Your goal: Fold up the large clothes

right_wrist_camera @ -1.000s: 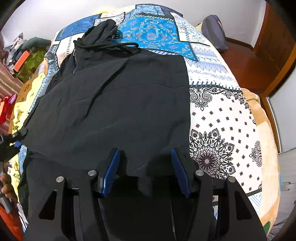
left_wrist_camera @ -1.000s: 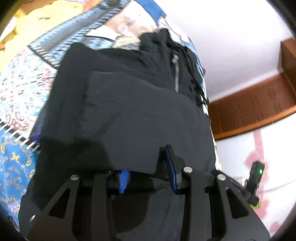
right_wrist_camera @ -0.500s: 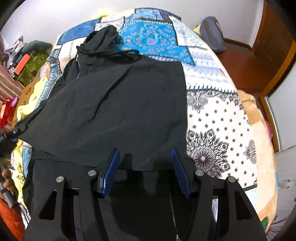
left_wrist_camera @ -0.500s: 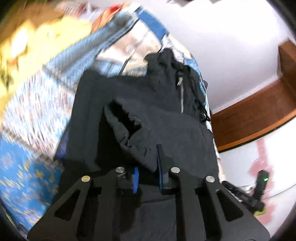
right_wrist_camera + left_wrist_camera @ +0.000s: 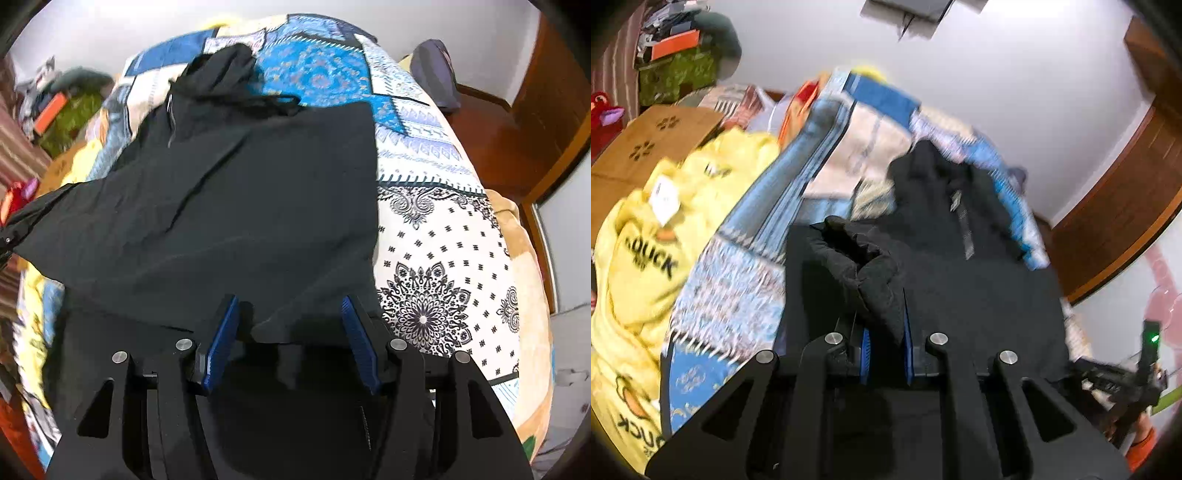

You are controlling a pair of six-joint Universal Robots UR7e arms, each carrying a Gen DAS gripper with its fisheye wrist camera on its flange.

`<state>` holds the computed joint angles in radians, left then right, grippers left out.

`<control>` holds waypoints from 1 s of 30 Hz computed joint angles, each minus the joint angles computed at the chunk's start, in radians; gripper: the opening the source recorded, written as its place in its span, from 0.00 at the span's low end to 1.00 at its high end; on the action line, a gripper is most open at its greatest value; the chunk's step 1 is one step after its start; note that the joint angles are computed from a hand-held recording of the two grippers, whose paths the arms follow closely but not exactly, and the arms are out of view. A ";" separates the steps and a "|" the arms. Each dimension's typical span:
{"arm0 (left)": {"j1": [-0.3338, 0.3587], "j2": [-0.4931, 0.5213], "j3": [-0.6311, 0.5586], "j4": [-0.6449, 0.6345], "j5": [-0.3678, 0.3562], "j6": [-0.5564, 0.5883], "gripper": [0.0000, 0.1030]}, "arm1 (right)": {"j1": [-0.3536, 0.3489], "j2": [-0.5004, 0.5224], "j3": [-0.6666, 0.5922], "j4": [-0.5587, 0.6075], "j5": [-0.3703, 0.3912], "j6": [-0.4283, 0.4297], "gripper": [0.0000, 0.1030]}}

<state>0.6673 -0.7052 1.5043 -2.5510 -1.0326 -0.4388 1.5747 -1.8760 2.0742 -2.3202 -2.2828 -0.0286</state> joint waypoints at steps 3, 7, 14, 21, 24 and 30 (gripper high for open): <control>0.008 0.012 0.015 0.077 0.045 -0.008 0.17 | 0.006 0.015 0.016 -0.026 -0.033 -0.037 0.52; 0.022 0.030 0.031 0.156 0.065 -0.034 0.27 | 0.013 0.033 0.013 -0.026 -0.060 -0.052 0.53; 0.011 0.028 0.037 0.268 0.127 -0.038 0.54 | 0.019 0.034 -0.021 0.049 -0.051 -0.018 0.53; -0.018 -0.002 0.000 0.266 0.184 0.050 0.58 | 0.062 0.058 -0.078 0.004 -0.060 -0.058 0.53; -0.030 0.012 -0.050 0.233 0.199 0.123 0.60 | 0.090 0.087 -0.123 -0.031 -0.073 -0.083 0.53; -0.041 0.118 -0.233 0.185 0.237 0.275 0.67 | 0.127 0.162 -0.212 -0.147 -0.069 -0.144 0.53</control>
